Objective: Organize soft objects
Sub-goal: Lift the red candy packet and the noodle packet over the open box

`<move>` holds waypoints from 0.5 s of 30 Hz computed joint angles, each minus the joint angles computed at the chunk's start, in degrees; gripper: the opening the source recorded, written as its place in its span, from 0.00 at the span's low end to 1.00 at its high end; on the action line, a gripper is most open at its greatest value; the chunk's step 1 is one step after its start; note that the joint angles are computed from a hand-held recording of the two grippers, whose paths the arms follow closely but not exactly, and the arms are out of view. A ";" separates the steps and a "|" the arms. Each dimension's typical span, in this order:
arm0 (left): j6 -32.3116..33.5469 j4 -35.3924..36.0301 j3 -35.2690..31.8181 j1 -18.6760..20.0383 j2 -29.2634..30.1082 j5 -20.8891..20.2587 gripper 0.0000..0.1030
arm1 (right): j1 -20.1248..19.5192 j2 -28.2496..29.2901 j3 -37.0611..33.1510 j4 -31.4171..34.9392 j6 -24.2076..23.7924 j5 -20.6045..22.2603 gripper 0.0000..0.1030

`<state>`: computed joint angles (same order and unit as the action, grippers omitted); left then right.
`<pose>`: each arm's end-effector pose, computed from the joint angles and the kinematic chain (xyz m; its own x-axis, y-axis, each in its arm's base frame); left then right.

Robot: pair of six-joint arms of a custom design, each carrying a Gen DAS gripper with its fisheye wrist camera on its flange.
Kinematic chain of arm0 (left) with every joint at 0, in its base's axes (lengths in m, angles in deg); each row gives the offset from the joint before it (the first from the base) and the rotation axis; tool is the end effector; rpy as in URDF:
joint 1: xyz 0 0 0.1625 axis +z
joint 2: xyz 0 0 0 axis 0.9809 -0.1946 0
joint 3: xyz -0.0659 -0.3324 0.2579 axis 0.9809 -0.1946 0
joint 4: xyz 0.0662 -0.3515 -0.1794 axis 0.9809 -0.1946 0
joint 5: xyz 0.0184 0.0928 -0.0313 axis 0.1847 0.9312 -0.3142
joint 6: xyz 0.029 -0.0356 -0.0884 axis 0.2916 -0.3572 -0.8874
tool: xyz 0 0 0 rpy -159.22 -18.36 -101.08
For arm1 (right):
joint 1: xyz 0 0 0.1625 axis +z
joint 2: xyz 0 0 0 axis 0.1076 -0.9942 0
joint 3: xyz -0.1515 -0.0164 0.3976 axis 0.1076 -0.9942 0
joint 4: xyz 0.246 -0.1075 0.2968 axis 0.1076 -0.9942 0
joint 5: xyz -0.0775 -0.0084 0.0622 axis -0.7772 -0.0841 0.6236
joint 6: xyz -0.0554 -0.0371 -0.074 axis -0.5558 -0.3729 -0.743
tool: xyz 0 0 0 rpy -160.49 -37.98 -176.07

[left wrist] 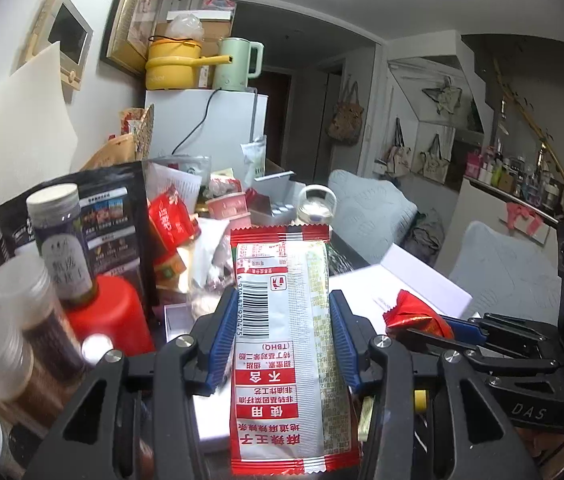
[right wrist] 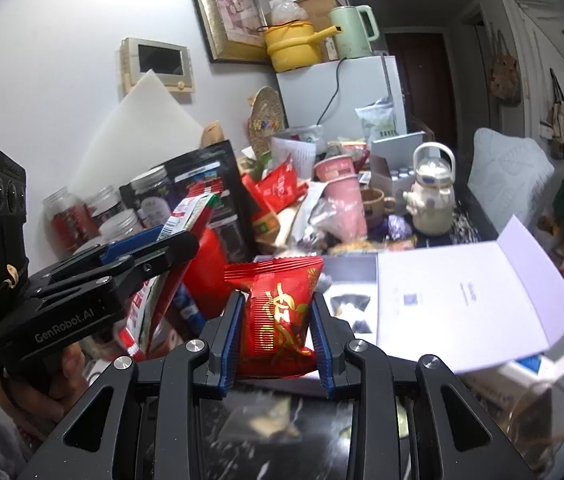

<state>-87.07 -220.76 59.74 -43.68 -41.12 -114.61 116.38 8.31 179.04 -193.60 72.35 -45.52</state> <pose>-0.2634 -0.4336 0.3143 -0.7509 0.3421 -0.5649 0.6599 0.4213 -0.6221 0.3613 -0.4034 0.2174 -0.7842 -0.3592 0.5059 -0.6183 0.5196 -0.5896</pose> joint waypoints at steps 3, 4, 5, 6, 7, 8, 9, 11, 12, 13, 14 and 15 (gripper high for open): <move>2.11 -2.38 -2.19 1.22 1.98 -0.32 0.43 | -0.82 0.73 -1.98 0.08 -1.19 0.60 0.31; 2.81 -3.23 -2.92 1.62 2.63 -0.42 0.43 | -1.16 1.02 -2.82 0.21 -1.64 0.89 0.31; 3.56 -3.94 -3.70 2.05 3.25 -0.64 0.44 | -1.44 1.18 -3.43 0.47 -1.97 1.19 0.31; 4.24 -4.71 -4.57 2.49 3.94 -0.79 0.44 | -1.70 1.41 -4.16 0.72 -2.31 1.49 0.31; 4.89 -5.42 -5.33 2.87 4.60 -0.87 0.44 | -2.04 1.71 -5.07 1.06 -2.71 1.86 0.31; 5.55 -6.11 -6.27 3.33 5.39 -0.90 0.44 | -2.27 1.93 -5.69 1.27 -2.95 2.10 0.31; 6.05 -6.55 -6.90 3.61 5.91 -0.99 0.44 | -2.47 2.09 -6.20 1.31 -3.24 2.35 0.31; 7.13 -7.22 -8.18 4.26 7.05 -1.15 0.44 | -3.06 2.72 -7.75 1.66 -4.07 3.15 0.31; 7.77 -7.72 -8.94 4.78 7.81 -1.24 0.43 | -3.29 2.96 -8.34 2.01 -4.37 3.51 0.31; 7.89 -7.72 -9.36 5.06 8.17 -1.28 0.43 | -3.64 3.24 -9.06 2.35 -4.55 4.01 0.31; 8.05 -7.46 -10.09 5.69 8.72 -1.69 0.43 | -4.03 3.54 -9.80 2.71 -4.61 4.57 0.31; 8.11 -7.23 -10.49 6.11 9.06 -1.82 0.43 | -4.40 3.84 -10.53 3.27 -4.54 4.98 0.31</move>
<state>-78.96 -227.99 49.26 -37.58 -32.06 -116.43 111.98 12.15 168.51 -190.34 67.81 -40.53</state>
